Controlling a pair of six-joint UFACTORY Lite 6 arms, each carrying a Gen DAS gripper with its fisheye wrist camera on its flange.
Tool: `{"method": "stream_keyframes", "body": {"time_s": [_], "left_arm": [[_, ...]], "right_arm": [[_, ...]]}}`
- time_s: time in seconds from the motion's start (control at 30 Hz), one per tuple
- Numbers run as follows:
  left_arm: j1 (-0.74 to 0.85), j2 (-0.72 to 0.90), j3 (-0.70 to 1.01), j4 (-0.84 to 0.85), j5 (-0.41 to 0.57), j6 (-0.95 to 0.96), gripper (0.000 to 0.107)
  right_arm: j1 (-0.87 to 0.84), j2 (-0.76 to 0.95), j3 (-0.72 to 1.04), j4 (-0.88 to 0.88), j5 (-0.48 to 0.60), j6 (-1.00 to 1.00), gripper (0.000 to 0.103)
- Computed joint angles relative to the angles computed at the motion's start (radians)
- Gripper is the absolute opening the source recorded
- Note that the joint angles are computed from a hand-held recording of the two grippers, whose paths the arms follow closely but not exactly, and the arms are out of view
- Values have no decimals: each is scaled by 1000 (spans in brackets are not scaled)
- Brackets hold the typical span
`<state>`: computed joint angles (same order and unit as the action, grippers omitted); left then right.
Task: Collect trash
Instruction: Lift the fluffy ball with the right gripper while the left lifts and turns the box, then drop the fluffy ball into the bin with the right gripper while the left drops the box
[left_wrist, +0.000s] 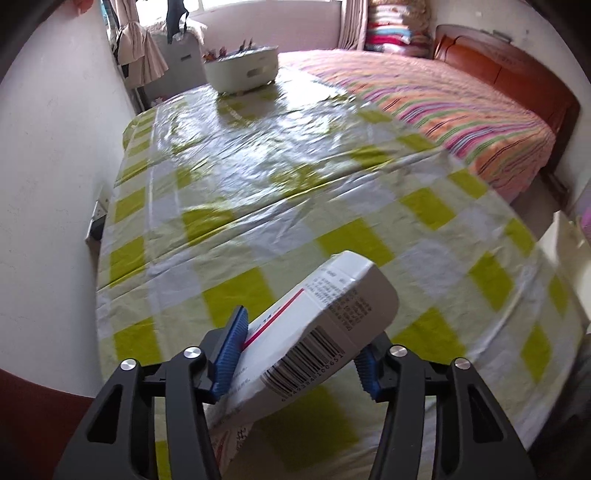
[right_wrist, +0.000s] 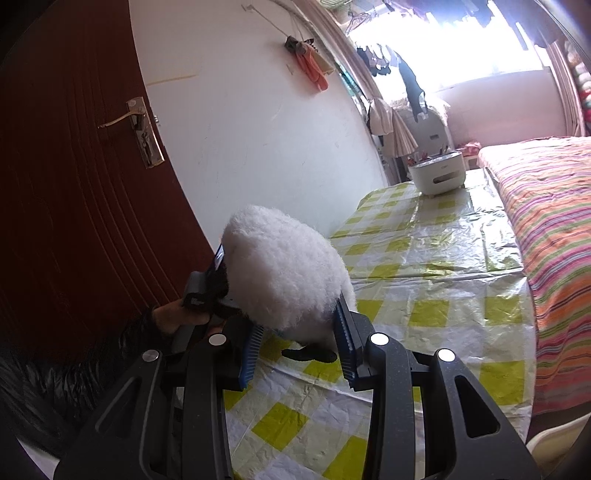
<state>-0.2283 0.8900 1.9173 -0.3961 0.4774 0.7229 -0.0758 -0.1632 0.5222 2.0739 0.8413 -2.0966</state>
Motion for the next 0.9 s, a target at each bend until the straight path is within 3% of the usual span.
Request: {"method": "stream_keyframes", "body": {"time_s": [0.3,0.43,0.9], "left_arm": [[-133,-208,-292,-286,-166,204,42],[-202,-267,-359,-506,-190,354,41],[-458,-246,-314,-717,-200,462,42]], "right_arm": [[-127,-106,-114,-5,21,-20,34],[-205,-171,-174,-4,14,-38,34],[-433,-317,-386,150,-20,-224,35]]}}
